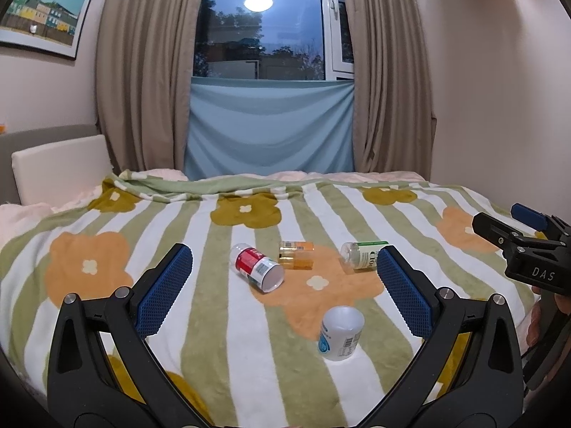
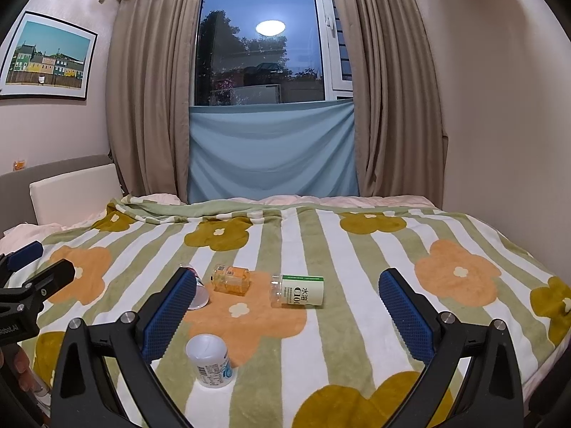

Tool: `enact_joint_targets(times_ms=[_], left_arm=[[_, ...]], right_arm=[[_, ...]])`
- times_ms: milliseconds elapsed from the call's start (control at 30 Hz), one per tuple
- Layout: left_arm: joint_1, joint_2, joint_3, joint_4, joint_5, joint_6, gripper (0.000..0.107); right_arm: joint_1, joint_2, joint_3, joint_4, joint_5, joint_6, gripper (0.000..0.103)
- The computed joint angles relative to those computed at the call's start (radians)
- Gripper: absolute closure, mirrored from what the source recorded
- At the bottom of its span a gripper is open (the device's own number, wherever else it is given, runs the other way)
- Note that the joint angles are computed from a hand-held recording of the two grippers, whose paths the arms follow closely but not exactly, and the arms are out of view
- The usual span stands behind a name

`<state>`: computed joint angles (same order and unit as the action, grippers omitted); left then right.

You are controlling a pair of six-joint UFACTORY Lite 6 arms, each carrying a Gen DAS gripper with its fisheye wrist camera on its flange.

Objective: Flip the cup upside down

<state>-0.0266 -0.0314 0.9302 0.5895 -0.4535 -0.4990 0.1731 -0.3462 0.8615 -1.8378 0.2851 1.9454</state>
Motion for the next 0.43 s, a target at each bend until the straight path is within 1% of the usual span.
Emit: enact_joint_targets(times_ms=[167, 367, 433], left_arm=[[-0.013, -0.015, -0.024, -0.105, -0.007, 0.117, 0.004], [-0.011, -0.031, -0.059, -0.142, -0.060, 0.156, 0.004], [-0.008, -0.028, -0.058, -0.144, -0.064, 0.157, 0.004]], right_arm=[[0.000, -0.003, -0.002, -0.005, -0.002, 0.006, 0.001], [-0.001, -0.002, -0.003, -0.002, -0.003, 0.002, 0.001], [0.002, -0.001, -0.001, 0.009, 0.001, -0.008, 0.001]])
